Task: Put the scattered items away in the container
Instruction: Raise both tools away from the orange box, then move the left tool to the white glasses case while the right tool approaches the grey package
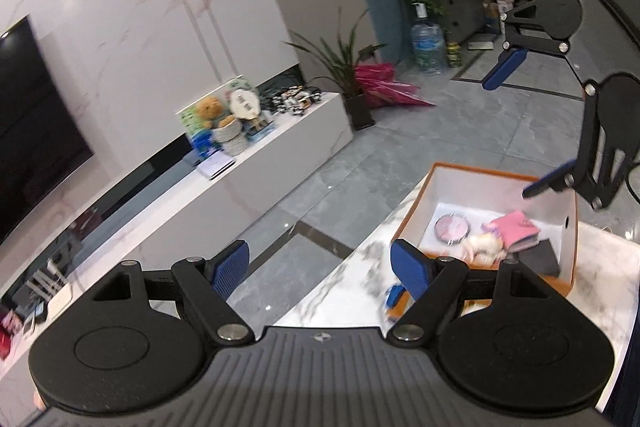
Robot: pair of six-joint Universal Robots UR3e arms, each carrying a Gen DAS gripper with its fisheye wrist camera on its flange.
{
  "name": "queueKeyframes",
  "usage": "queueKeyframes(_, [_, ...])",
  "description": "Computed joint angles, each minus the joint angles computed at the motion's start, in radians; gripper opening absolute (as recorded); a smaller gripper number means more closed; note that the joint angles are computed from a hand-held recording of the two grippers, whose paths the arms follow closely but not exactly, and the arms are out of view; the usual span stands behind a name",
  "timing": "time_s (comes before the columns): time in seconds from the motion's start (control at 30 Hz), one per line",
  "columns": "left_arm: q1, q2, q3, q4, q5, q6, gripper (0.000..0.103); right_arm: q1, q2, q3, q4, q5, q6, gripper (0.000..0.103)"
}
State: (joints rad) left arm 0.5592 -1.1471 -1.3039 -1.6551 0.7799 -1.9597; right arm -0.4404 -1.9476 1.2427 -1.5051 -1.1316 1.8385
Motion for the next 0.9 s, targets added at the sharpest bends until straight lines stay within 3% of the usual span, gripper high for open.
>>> queueKeyframes(0.1, [0.238,0.068,0.035,-0.310,-0.101,0.266,0.092,0.111,0.028,0.016,-0.062,-0.054,0.073,0.103])
queueKeyframes(0.2, [0.437,0.080,0.084,-0.581,-0.144,0.511,0.092,0.216,0.063,0.042,-0.138,-0.103,0.147,0.103])
queueKeyframes(0.3, [0.599,0.081,0.091,-0.746,-0.146,0.687,0.092,0.307,0.097,0.076,-0.225,-0.133,0.225,0.103])
queueKeyframes(0.4, [0.684,0.081,0.024,-0.734,-0.122,0.735,0.092,0.392,0.132,0.114,-0.326,-0.149,0.318,0.103])
queueKeyframes(0.67, [0.740,0.019,-0.141,-0.519,-0.056,0.683,0.092,0.601,0.269,0.154,-0.508,-0.207,0.471,0.103])
queueKeyframes(0.9, [0.697,-0.002,-0.365,-0.203,0.053,0.568,0.092,0.727,0.375,0.186,-0.598,-0.244,0.524,0.103])
